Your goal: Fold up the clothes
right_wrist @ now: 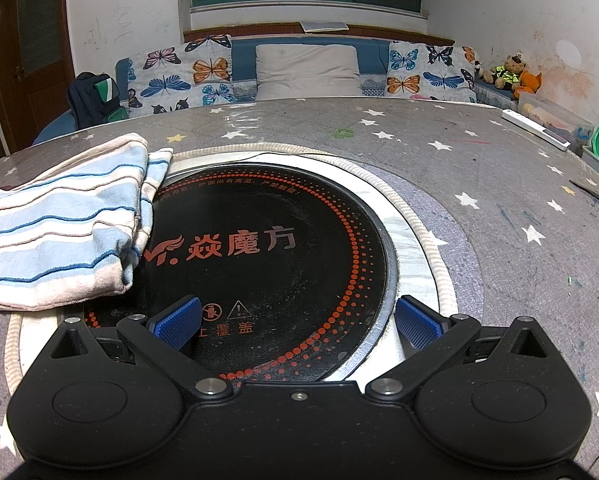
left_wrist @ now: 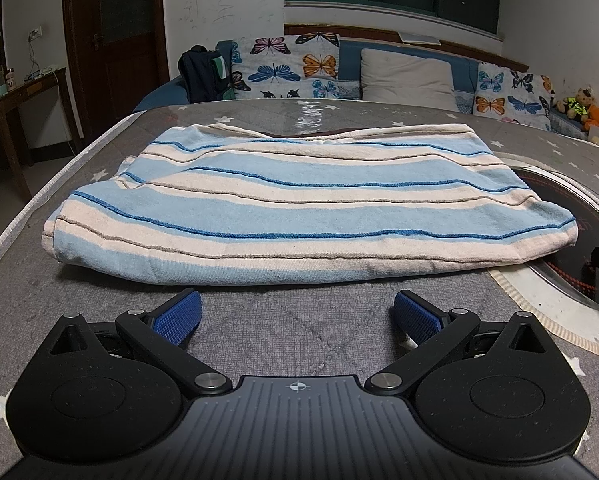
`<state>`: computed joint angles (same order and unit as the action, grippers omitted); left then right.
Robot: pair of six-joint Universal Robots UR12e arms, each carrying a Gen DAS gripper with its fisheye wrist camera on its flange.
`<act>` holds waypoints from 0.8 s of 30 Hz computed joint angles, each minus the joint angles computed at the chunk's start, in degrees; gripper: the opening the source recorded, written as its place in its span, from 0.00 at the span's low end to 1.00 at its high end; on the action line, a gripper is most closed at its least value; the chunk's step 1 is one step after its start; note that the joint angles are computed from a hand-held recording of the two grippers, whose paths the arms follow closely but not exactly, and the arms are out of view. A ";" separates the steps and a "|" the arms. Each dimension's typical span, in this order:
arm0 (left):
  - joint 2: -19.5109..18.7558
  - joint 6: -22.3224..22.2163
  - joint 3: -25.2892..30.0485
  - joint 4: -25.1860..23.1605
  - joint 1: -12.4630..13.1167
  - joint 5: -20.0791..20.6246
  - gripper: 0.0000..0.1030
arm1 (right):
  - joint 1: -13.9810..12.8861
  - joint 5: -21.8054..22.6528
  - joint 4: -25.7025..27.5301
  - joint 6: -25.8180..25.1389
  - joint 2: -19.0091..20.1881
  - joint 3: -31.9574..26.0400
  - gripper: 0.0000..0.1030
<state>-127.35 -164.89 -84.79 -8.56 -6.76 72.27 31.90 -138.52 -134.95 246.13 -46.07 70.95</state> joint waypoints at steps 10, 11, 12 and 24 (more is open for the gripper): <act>0.02 -0.05 -0.04 0.03 -0.08 0.08 1.00 | -0.06 0.06 -0.16 -0.05 0.01 0.12 1.00; 0.03 -0.05 -0.06 0.03 -0.08 0.09 1.00 | -0.05 0.06 -0.16 -0.03 0.01 0.12 1.00; 0.05 -0.04 -0.07 0.02 -0.07 0.07 1.00 | 0.03 0.08 0.02 0.10 0.07 -0.06 1.00; 0.73 0.02 0.00 -2.33 -0.16 1.03 1.00 | -0.11 2.19 -0.18 -1.37 -0.68 0.51 1.00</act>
